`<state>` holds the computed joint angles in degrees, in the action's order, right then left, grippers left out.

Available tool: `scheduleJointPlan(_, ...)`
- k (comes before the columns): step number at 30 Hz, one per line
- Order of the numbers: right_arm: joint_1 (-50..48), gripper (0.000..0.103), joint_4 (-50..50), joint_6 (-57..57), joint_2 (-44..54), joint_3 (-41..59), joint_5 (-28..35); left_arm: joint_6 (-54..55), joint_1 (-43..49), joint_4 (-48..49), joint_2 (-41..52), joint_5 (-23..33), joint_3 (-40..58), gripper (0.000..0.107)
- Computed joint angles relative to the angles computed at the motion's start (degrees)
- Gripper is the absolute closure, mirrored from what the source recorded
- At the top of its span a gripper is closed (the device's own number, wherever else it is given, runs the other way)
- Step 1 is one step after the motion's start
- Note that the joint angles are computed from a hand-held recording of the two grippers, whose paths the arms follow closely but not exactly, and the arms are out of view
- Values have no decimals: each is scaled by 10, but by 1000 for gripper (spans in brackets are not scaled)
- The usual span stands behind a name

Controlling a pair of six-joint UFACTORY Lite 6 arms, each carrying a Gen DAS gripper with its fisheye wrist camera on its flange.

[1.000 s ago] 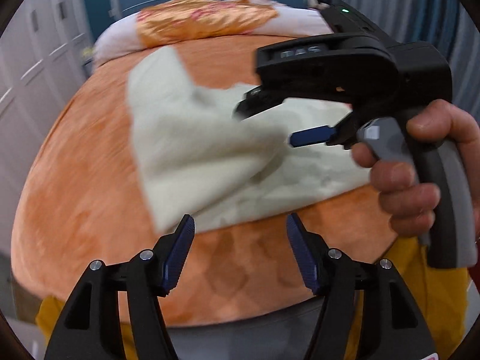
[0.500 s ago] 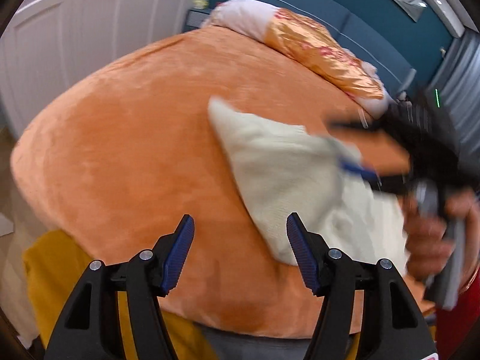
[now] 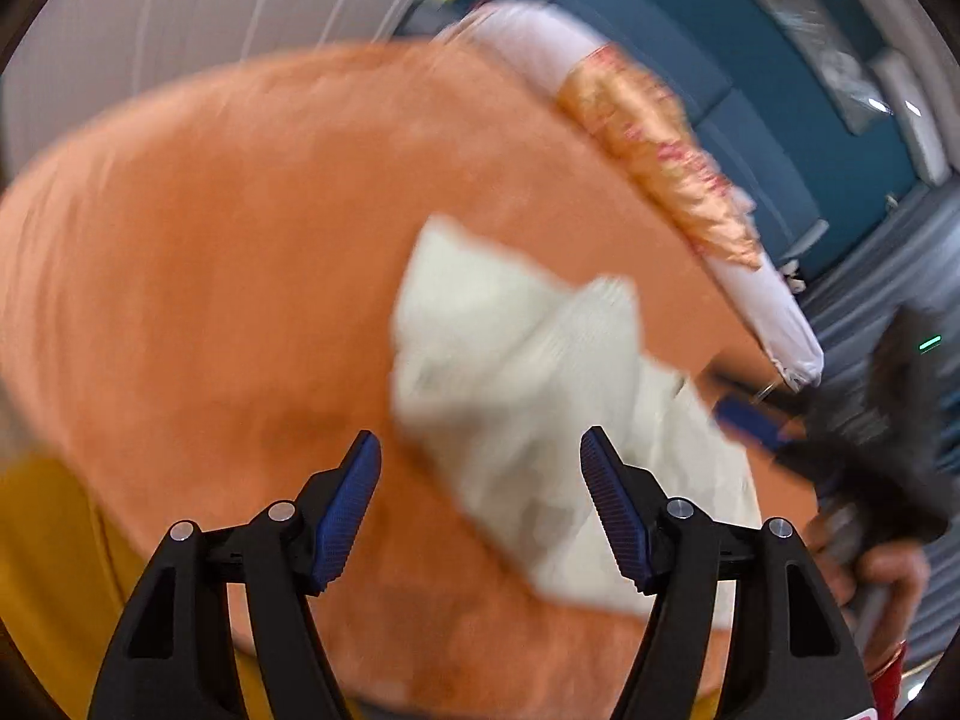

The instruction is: Fold small clothes

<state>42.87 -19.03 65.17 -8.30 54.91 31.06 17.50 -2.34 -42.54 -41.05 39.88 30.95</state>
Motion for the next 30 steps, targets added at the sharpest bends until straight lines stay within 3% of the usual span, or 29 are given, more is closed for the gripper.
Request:
scheduleJointPlan(1, 4, 37, -14, 16, 6, -3, 7, 25, -17, -8, 30, -24, 36, 40)
scheduleJointPlan(4, -6, 37, 22, 2, -5, -40, -31, 177, -17, -100, 153, -23, 128, 33)
scheduleJointPlan(6, -6, 37, 35, 10, -18, -70, -58, 275, -17, -167, 273, 11, 188, 33)
scheduleJointPlan(7, 0, 37, 24, 29, -18, -74, -58, 303, -10, -175, 333, 57, 222, 34)
scheduleJointPlan(8, 5, 37, 17, 39, -22, -77, -53, 309, -9, -169, 387, 99, 249, 49)
scheduleJointPlan(9, 21, 37, -4, 70, -38, -89, -43, 312, -3, -160, 422, 140, 263, 72)
scheduleJointPlan(10, 25, 37, -13, 80, -50, -97, -37, 306, -2, -131, 433, 159, 261, 82)
scheduleJointPlan(12, 19, 37, -22, 86, -59, -109, -42, 343, 36, -103, 382, 169, 195, 91)
scheduleJointPlan(14, 11, 36, -30, 86, -54, -112, -40, 370, 103, -81, 329, 188, 134, 96)
scheduleJointPlan(17, -14, 36, -14, 42, 32, -52, -74, 392, 195, -50, 275, 200, 70, 98)
scheduleJointPlan(20, -13, 37, 58, -58, 146, 48, -104, 384, 225, -46, 229, 191, 33, 91)
scheduleJointPlan(22, -4, 38, 117, -143, 261, 147, -88, 350, 232, -52, 203, 190, 34, 86)
scheduleJointPlan(24, 5, 41, 87, -135, 362, 243, -36, 329, 243, -51, 164, 203, 25, 59)
scheduleJointPlan(26, 12, 40, 31, -91, 406, 292, -16, 321, 265, -58, 118, 237, 5, 44)
scheduleJointPlan(28, 8, 39, 30, -88, 430, 329, 1, 287, 246, -69, 87, 230, -22, 33)
scheduleJointPlan(30, 2, 38, 43, -96, 439, 344, 7, 261, 215, -76, 84, 186, -49, 30)
